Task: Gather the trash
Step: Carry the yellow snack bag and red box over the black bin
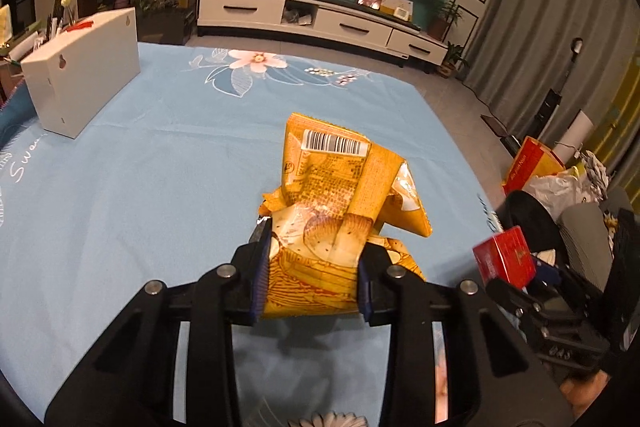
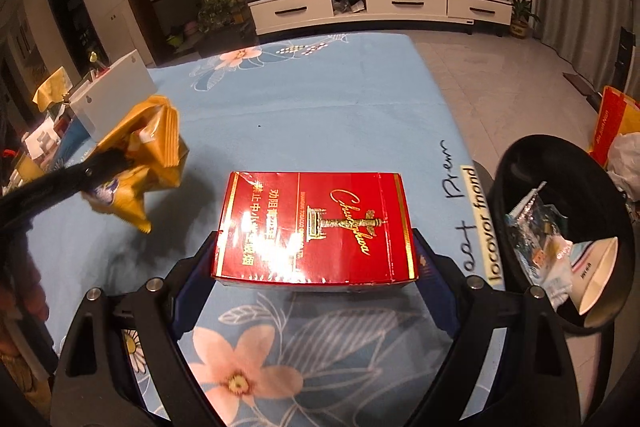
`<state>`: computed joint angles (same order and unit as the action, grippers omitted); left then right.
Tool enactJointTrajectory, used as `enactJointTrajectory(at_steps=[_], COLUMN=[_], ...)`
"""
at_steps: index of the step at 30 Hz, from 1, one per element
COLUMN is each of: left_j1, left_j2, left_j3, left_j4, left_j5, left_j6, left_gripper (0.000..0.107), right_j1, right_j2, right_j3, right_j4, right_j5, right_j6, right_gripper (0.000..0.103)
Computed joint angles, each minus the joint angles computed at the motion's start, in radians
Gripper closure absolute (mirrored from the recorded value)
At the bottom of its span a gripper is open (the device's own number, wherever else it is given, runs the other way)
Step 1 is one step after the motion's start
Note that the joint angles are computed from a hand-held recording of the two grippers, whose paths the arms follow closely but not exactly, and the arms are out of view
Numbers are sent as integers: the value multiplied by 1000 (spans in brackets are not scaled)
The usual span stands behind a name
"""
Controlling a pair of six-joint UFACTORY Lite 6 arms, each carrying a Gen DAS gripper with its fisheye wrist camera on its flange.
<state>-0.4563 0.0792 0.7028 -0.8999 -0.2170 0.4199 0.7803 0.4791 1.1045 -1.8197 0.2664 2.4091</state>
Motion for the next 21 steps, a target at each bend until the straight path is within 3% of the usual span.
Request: enactJointTrajectory(at_steps=[6,12,21], left_j1=[-131,-307,-483], left_j2=[-155,-256,-301], left_j3=[-98,-134,-119], left_j4=[-387,-719,-875], left_j5=[-65,-189,-323], left_j6=[326,585,682], left_gripper=[71,70,70], right_j1=[42,81,118], right_j2=[-134,-257,-422], right_j3=[-133,-250,-399], right_j4=[-9,11,72], right_j5=[51,97,157], right_j6=[42,59,54], right_gripper=[15,15,15])
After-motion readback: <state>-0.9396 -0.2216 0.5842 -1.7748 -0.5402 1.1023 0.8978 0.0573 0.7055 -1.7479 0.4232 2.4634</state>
